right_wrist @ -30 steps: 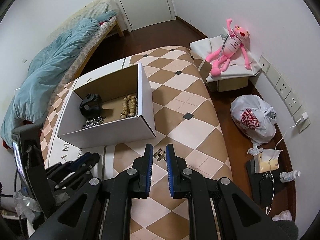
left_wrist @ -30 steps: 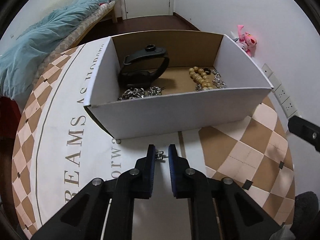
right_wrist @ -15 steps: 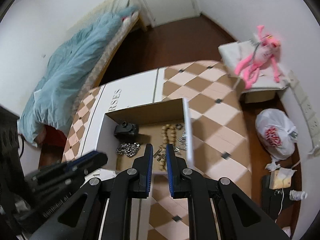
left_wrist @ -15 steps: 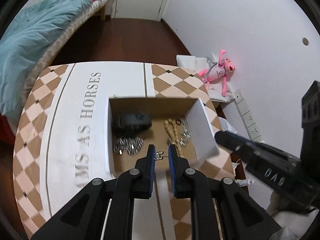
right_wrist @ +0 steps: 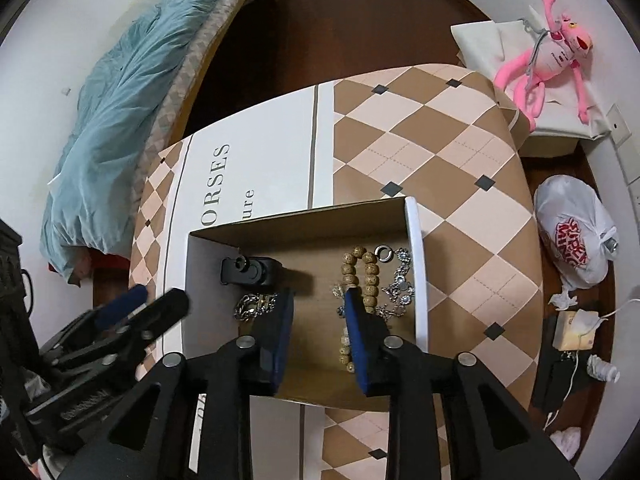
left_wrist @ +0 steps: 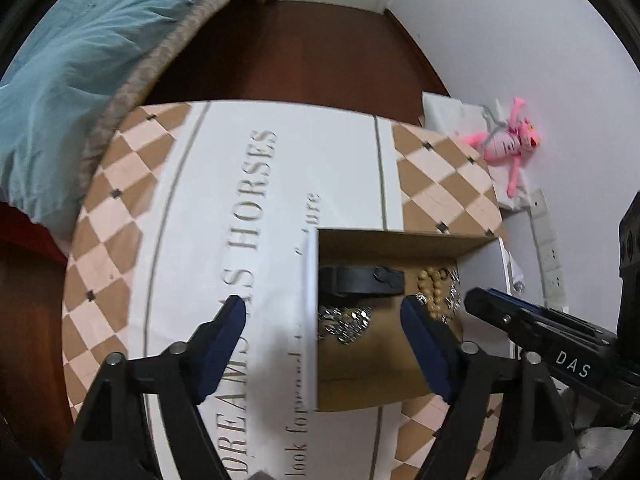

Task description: Organize jewelry

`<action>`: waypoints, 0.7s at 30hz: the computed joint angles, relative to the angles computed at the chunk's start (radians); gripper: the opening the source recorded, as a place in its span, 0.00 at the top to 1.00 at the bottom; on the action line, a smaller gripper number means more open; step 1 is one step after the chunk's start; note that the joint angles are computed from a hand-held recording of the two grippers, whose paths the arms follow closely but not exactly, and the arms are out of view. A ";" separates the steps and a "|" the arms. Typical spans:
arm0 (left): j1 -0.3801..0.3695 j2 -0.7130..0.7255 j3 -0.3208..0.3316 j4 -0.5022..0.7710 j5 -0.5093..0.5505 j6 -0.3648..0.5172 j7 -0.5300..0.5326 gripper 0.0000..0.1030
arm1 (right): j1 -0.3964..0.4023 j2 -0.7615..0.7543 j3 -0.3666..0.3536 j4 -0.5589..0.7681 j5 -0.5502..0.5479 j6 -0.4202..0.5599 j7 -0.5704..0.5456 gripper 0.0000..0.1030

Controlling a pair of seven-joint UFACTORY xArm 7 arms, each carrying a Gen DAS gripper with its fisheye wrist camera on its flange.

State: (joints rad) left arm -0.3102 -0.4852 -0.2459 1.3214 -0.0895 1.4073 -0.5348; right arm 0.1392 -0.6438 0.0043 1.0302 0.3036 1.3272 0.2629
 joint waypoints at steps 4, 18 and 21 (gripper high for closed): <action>0.013 0.004 -0.007 0.021 0.041 0.045 -0.002 0.14 | -0.010 -0.008 0.003 0.013 -0.027 0.013 0.004 0.72; 0.024 -0.125 -0.092 -0.054 0.154 0.064 -0.027 0.01 | -0.057 -0.174 0.149 -0.015 -0.344 0.117 0.056 0.04; 0.019 -0.136 -0.103 -0.044 0.149 0.074 -0.028 0.01 | -0.058 -0.206 0.150 -0.023 -0.352 0.131 0.067 0.04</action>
